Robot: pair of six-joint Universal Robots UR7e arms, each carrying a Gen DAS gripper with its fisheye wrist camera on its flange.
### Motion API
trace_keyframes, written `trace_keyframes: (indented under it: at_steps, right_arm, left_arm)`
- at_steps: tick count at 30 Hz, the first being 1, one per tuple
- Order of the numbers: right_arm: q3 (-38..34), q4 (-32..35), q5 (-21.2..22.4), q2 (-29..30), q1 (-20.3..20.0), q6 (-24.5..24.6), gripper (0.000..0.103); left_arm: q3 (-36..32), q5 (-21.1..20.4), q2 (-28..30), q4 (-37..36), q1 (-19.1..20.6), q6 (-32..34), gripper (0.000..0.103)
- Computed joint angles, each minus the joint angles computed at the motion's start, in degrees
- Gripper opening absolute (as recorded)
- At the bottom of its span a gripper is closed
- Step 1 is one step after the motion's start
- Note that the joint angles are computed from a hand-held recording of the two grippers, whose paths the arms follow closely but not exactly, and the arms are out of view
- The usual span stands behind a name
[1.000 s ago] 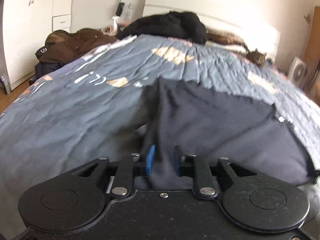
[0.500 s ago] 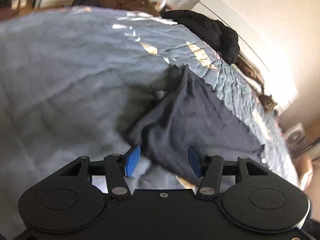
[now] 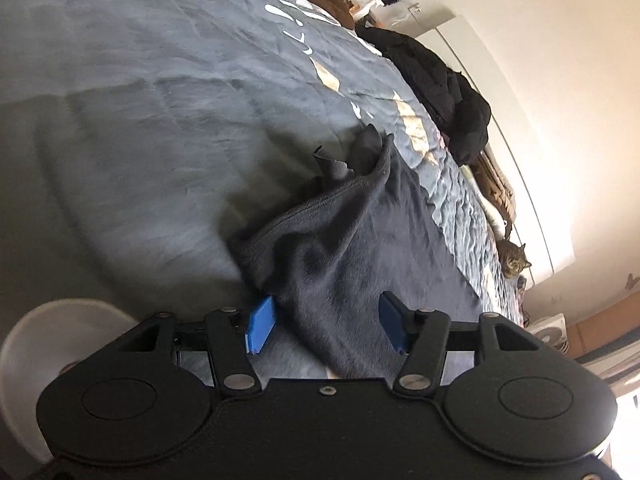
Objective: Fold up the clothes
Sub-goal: 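Open the right gripper and withdraw both grippers from the shirt, then grasp the dark shirt corner with the left gripper while the right gripper grasps its edge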
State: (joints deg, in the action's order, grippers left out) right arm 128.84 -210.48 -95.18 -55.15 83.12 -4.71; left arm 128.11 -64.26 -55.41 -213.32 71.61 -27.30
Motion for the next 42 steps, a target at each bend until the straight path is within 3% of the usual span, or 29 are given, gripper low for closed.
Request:
trace_keyframes:
  at_steps: [5,11,16,21,26,30,33,36,42]
  right_arm:
    - [0.37,0.12,1.1,-0.17,-0.26,0.62,0.054]
    - [1.03,1.64,0.57,-1.44,-0.87,1.83,0.054]
    - [2.26,2.47,2.73,-2.17,-2.41,3.94,0.054]
    - [2.34,2.97,4.03,-1.45,-3.03,5.56,0.054]
    - [2.9,0.33,5.22,-0.14,-3.52,9.11,0.054]
    - [4.33,-3.04,6.16,0.58,-4.59,14.26,0.054]
    - [5.58,-7.25,6.38,1.66,-5.57,18.12,0.054]
    - [6.42,-12.35,6.27,3.1,-6.1,21.25,0.054]
    - [5.84,-19.71,6.0,6.11,-7.38,22.69,0.054]
  left_arm:
    - [-1.03,0.39,1.99,-2.79,0.33,0.09,0.055]
    - [0.0,2.94,1.51,-2.86,-0.31,-3.42,0.033]
    - [0.64,2.1,2.23,-5.36,-0.02,-2.92,0.038]
    - [-1.15,-0.32,4.33,-8.52,1.03,-1.4,0.056]
    - [-3.19,-0.32,6.44,-10.47,1.21,-0.34,0.053]
    - [-2.2,1.49,6.11,-10.63,0.57,-2.41,0.024]
    - [-1.15,3.45,5.37,-10.3,-0.51,-3.04,0.013]
    - [-0.78,6.29,5.33,-10.07,-1.77,-2.51,0.01]
    - [-0.58,5.76,5.07,-9.87,-1.58,-3.17,0.01]
